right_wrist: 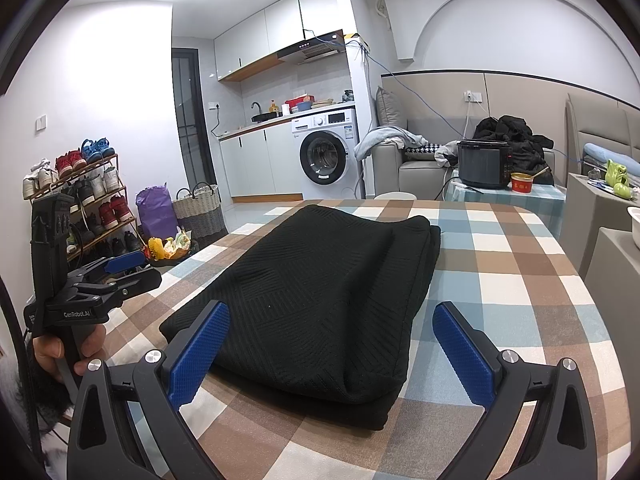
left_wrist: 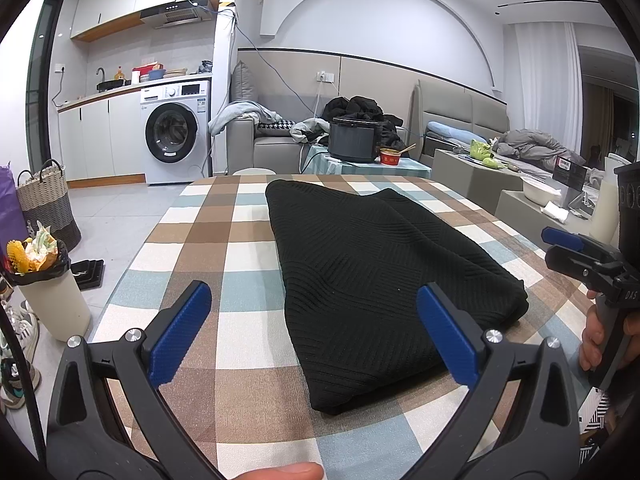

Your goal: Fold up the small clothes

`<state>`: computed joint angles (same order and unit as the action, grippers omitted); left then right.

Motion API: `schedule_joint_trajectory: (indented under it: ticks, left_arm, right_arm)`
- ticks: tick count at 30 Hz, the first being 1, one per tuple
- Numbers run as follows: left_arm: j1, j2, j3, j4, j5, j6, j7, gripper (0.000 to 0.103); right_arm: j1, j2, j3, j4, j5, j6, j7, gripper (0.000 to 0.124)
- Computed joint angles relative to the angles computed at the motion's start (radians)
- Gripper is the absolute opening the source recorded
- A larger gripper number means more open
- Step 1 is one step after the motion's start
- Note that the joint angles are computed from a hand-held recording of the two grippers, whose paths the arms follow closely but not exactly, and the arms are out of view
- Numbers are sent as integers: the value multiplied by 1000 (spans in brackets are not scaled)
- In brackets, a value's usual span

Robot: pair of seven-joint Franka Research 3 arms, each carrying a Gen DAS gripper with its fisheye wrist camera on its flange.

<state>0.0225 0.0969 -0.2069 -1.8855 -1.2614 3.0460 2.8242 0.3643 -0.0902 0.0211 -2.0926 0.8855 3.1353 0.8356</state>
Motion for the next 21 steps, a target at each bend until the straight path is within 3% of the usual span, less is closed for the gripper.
schedule_joint_trajectory:
  ticks: [21]
  left_arm:
    - [1, 0, 0, 1, -8, -3, 7, 102]
  right_arm:
    - [-2, 0, 1, -1, -11, 0, 11, 103]
